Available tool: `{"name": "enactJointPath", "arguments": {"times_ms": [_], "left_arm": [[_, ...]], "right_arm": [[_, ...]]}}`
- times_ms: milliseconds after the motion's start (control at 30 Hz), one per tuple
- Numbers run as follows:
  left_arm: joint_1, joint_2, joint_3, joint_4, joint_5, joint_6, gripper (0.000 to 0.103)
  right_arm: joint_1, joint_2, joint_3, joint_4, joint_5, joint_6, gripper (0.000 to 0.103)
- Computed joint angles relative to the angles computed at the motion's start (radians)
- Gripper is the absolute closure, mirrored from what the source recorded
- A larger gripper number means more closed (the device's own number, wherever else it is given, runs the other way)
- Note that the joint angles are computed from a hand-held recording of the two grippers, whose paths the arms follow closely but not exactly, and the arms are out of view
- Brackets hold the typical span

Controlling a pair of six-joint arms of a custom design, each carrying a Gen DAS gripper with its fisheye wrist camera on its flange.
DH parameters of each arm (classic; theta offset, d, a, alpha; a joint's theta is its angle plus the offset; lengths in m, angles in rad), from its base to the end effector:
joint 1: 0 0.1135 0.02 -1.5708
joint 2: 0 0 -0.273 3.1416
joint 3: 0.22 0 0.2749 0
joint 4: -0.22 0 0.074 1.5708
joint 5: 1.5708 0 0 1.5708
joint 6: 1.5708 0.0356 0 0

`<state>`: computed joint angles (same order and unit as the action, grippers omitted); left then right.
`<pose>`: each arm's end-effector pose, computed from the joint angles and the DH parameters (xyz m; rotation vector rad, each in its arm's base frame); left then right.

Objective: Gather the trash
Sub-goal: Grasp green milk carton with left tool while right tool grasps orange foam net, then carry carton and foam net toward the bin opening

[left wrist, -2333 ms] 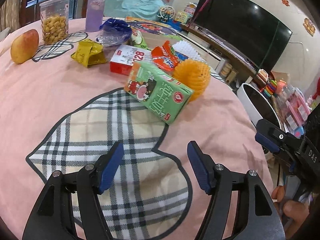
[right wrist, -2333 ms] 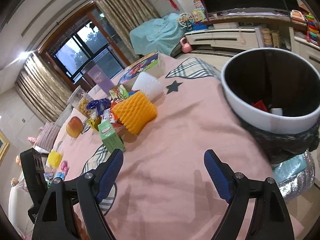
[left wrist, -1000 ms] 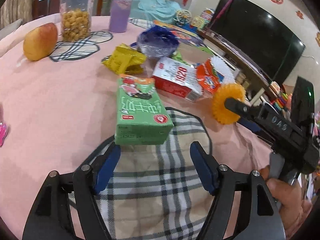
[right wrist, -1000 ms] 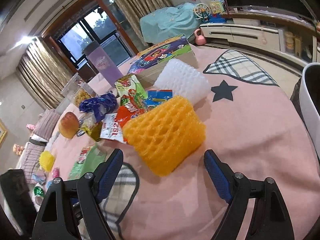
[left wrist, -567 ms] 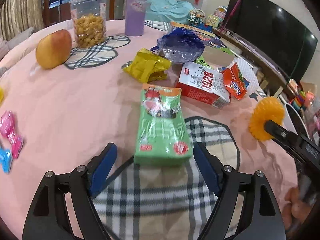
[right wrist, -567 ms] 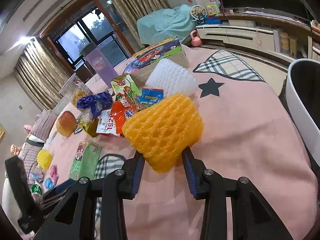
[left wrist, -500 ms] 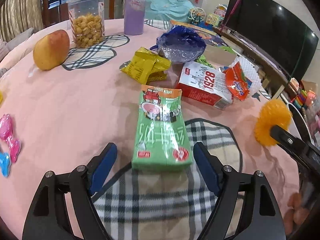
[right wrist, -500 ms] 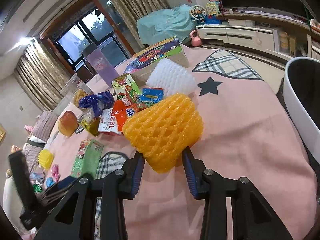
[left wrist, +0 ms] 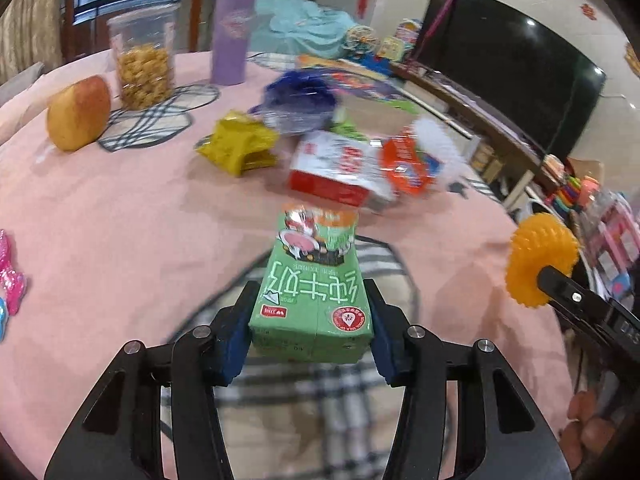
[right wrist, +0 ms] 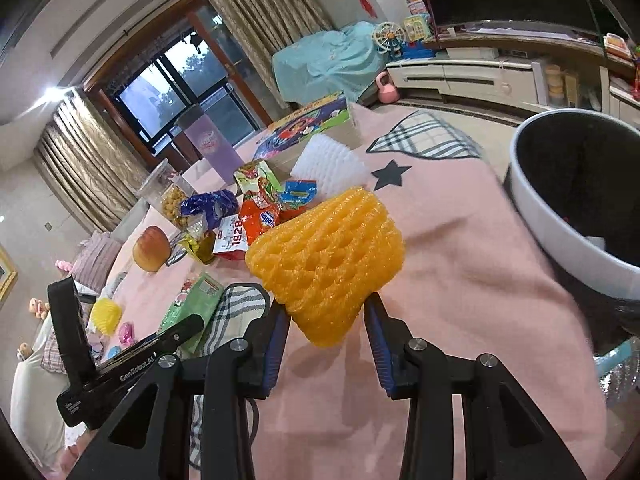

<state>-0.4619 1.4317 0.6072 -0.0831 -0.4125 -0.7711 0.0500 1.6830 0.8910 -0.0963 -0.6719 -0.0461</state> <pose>0.2516 -0.1093 0.1436 -0.5341 2.3177 -0.0673 0.3444 0.0394 0.1569 -0.4029 2.3270 0.8200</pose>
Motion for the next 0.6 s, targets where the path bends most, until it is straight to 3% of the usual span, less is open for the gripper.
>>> {"name": "enactJointPath", "arguments": {"times_ms": [333,500,600], "left_arm": [[-0.135,0.09,0.118,-0.015,-0.017,0.016,0.054],[-0.148,0.189,0.192,-0.084,0.004,0.006,0.053],[-0.141,0.232,0.213,-0.11,0.024,-0.005,0.047]], "right_arm": [[-0.108,-0.044,-0.029,-0.03,-0.037,-0.045,0.065],[-0.146,-0.041,-0.029,-0.045,-0.048,-0.061,0.065],[-0.163,-0.032,-0.025,-0.059,-0.061,-0.07,0.065]]}}
